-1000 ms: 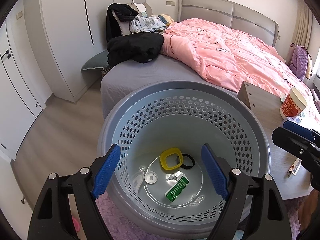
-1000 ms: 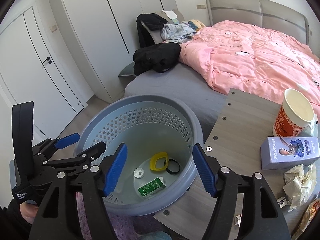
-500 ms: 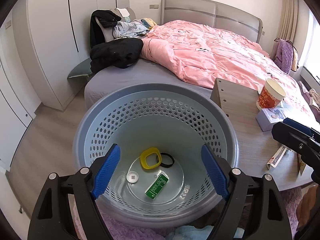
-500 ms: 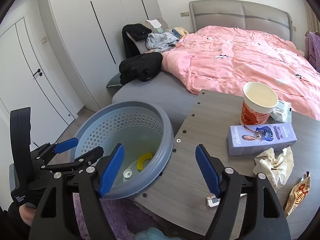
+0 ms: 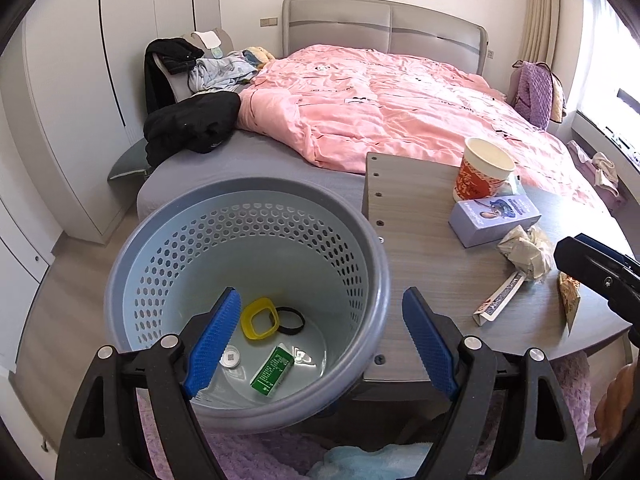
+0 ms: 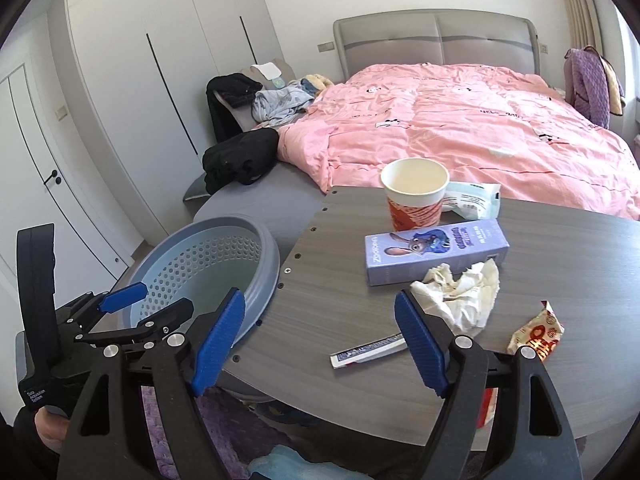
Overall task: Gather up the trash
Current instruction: 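Move both open tools back from the basket toward the table, then grasp the red-white snack wrapper with the right tool while the left tool grasps the blue-white strip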
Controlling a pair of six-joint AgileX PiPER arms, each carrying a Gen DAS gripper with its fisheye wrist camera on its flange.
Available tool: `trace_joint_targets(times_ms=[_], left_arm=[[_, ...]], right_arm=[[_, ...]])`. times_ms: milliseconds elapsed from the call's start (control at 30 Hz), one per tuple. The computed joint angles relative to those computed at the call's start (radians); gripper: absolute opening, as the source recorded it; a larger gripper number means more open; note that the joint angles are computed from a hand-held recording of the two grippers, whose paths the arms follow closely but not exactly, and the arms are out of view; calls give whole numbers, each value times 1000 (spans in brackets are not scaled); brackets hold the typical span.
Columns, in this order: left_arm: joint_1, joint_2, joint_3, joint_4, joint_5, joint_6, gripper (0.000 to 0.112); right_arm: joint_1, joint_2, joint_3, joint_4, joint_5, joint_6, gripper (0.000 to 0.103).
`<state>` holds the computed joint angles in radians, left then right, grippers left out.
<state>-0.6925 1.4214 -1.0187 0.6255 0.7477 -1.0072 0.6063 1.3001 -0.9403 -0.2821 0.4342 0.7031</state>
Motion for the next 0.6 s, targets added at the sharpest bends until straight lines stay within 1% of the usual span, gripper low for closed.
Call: trace_joint_targets(times_ms=[267,433,600], left_arm=[[-102,46,-50,20,40,-39,79],[-150,83,-93,29,63,-48,79],[-193,127,-144,36,82,-43,79]], right_arm=[[-76,-133,126,13,2,-3,76],[-154,-209,201,61,11,-58,77],[-265,-260,271,172,12,-175,77]])
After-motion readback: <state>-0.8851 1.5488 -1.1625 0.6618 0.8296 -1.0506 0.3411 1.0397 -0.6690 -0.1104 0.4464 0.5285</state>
